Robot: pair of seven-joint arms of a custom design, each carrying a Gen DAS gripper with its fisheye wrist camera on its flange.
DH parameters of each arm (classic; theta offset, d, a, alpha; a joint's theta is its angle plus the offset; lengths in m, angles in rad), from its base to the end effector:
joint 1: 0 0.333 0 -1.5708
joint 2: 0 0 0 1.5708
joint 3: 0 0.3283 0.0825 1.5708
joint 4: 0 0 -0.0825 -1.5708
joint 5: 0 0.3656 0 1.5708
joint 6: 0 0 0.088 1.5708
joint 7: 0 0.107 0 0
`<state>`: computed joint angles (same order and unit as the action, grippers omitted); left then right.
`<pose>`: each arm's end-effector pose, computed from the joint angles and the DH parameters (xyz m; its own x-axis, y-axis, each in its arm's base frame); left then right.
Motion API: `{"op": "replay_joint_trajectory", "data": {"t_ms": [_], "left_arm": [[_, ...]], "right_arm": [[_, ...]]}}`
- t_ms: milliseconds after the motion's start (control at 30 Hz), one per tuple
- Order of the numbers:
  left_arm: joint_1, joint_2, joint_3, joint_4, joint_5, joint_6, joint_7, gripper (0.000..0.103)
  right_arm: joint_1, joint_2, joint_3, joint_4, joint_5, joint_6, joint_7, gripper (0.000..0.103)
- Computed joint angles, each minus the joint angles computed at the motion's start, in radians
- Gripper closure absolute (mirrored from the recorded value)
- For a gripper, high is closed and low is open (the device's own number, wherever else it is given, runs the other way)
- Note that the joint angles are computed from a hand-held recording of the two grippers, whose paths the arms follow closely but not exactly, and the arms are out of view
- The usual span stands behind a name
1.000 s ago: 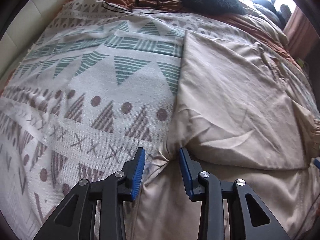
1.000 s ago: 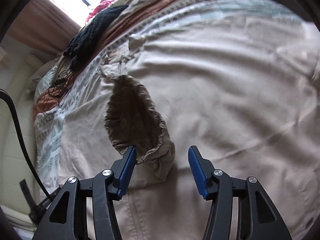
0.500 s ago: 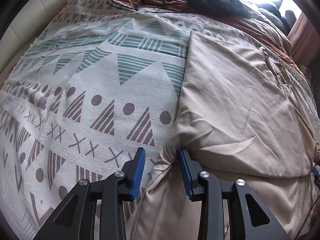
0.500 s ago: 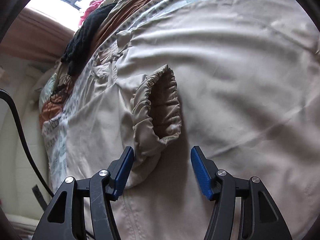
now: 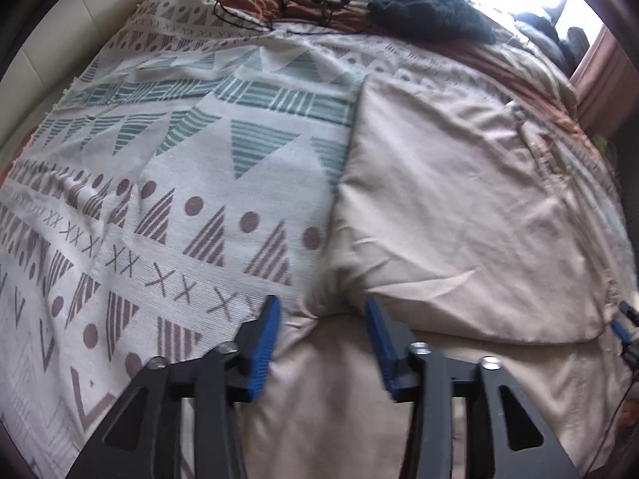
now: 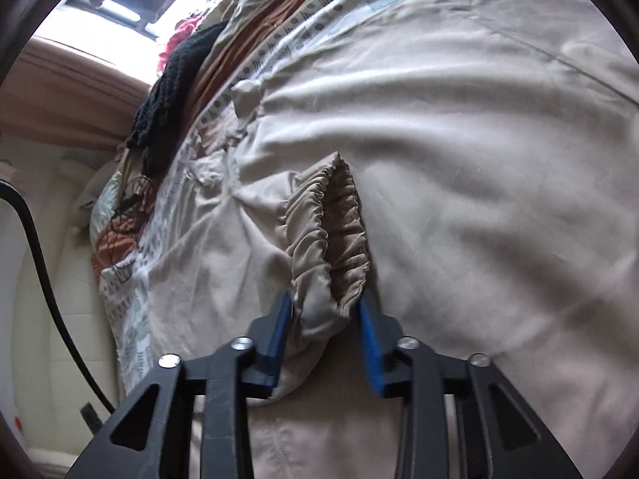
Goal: Fold large clothes
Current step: 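Fold the sleeve across the jacket body with the right tool and release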
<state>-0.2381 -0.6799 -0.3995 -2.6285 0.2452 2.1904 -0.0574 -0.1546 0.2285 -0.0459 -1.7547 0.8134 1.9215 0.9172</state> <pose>0.2785 -0.2070 0.4840 0.7610 -0.6260 0.1705 -0.5081 -0.7384 -0.4433 0.6110 -0.0699 0.4707 0.2034 -0.7590 -0.6185 -0.9607 -0.0329 -0.2755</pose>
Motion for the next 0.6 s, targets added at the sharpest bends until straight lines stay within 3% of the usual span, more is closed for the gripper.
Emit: {"op": "replay_joint_trajectory", "data": {"t_ms": [33, 133, 267, 600], "left_arm": [[0.005, 0.0, -0.009, 0.013, 0.008, -0.004, -0.008, 0.039], [0.023, 0.024, -0.05, 0.08, 0.054, -0.031, -0.036, 0.029], [0.025, 0.115, -0.069, 0.183, 0.104, -0.039, -0.036, 0.029], [-0.02, 0.388, -0.086, 0.447, 0.278, -0.058, -0.076, 0.029]], "right_arm": [[-0.004, -0.005, -0.002, 0.001, 0.003, -0.003, -0.002, 0.056], [-0.019, -0.028, -0.015, 0.003, 0.009, -0.007, -0.017, 0.052], [-0.051, -0.03, -0.037, 0.025, 0.033, -0.013, -0.033, 0.051], [-0.192, 0.091, -0.049, 0.227, 0.142, -0.063, -0.039, 0.051]]}}
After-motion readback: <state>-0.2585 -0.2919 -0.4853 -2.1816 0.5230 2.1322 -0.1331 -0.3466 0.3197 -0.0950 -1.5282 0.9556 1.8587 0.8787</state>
